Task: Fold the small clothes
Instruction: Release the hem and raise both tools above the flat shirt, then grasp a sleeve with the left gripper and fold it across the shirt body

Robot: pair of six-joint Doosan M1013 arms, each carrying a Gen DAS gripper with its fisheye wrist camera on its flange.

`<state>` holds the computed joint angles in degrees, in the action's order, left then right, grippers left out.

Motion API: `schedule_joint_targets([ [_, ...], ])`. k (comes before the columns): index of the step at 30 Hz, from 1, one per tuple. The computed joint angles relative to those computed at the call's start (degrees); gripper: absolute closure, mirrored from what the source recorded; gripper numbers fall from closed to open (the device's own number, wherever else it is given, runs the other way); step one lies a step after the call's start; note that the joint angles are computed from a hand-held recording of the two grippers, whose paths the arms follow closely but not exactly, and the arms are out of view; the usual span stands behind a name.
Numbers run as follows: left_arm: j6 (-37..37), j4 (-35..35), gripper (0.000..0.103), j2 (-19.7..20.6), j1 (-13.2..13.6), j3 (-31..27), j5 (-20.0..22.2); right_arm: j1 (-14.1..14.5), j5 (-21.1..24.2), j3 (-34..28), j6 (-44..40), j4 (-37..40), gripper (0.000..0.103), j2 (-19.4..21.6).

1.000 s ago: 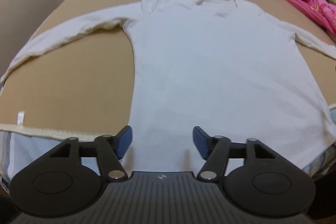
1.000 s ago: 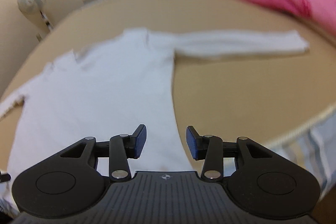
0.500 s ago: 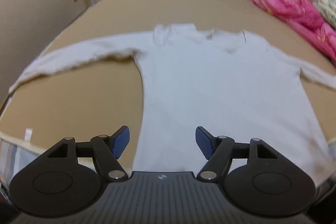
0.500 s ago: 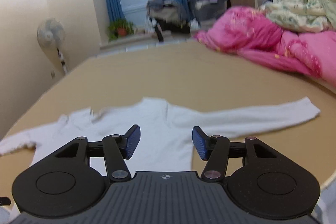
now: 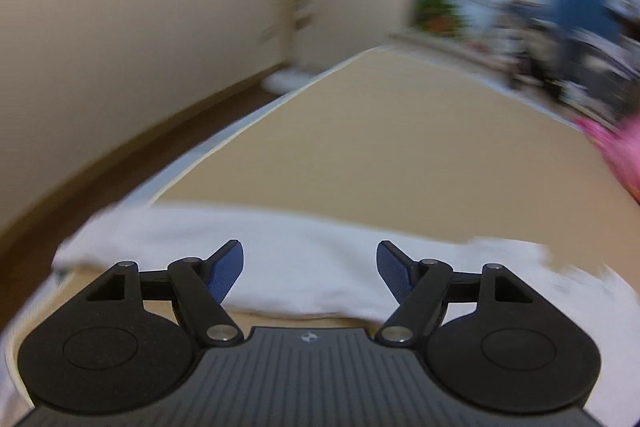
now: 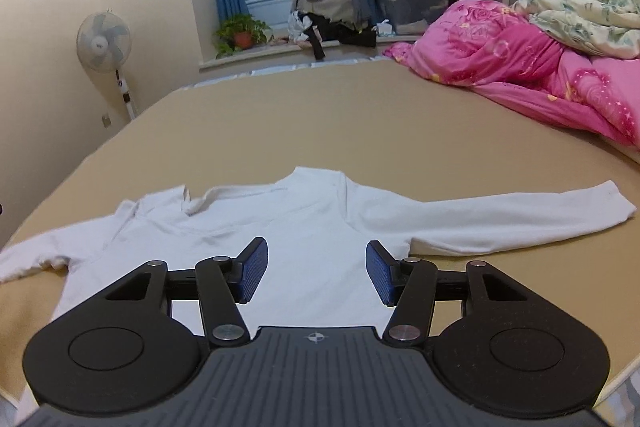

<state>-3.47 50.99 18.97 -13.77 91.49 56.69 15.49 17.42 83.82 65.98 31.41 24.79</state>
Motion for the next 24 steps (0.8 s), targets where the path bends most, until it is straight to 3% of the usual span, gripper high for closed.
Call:
schedule_joint_targets([
  [1,0.06,-5.6,0.032,0.39,2.07,-0.54,0.84,0.19,0.48,-0.44,1.77,-2.74,0.048,0.32],
  [2,-2.89,-8.94,0.034,-0.33,4.17,0.56,-1.31,0.36,0.77,-0.77,3.02,-4.75,0.048,0.62],
  [3,-5.62,-10.77,0.034,-0.86,5.67,1.75,-3.53,0.47,1.12,-1.14,3.66,-6.1,0.048,0.93],
  [8,-13.07,-16.91,0.035,-1.63,10.49,4.7,-5.27,0.76,3.61,-3.6,8.69,-12.36,0.048,2.8],
  [10,-15.37,-17.57,0.047,-1.73,11.64,5.55,-6.22,0.77,5.38,-4.87,10.32,-13.14,0.048,3.71],
  [11,-15.92,-17.49,0.064,-1.54,11.85,5.4,-5.43,0.73,6.27,-5.47,10.51,-13.16,0.049,4.15],
  [12,-16.33,-16.9,0.088,-1.28,11.82,5.03,-3.82,0.73,7.25,-6.14,10.57,-13.16,0.051,4.62],
  [13,-16.37,-16.24,0.097,-1.07,11.78,4.68,-2.43,0.82,8.34,-6.85,10.92,-13.52,0.052,5.12],
  [14,-16.5,-15.45,0.099,-1.29,11.94,5.25,-2.62,0.91,9.95,-7.76,11.23,-13.96,0.053,5.73],
  [16,-16.11,-13.99,0.099,-0.71,11.26,4.09,-0.06,0.95,13.72,-9.74,10.62,-13.57,0.064,7.08],
  [19,-12.41,-3.89,0.1,0.8,7.23,0.54,5.52,1.23,18.65,-12.54,8.69,-12.18,0.075,8.97],
  [22,-7.38,7.84,0.1,1.59,2.34,-1.69,1.41,1.78,21.18,-14.26,6.7,-11.3,0.075,10.18],
  [24,-3.29,14.2,0.1,2.11,-1.32,-2.85,-5.26,2.13,22.5,-15.22,5.15,-9.97,0.075,10.9],
])
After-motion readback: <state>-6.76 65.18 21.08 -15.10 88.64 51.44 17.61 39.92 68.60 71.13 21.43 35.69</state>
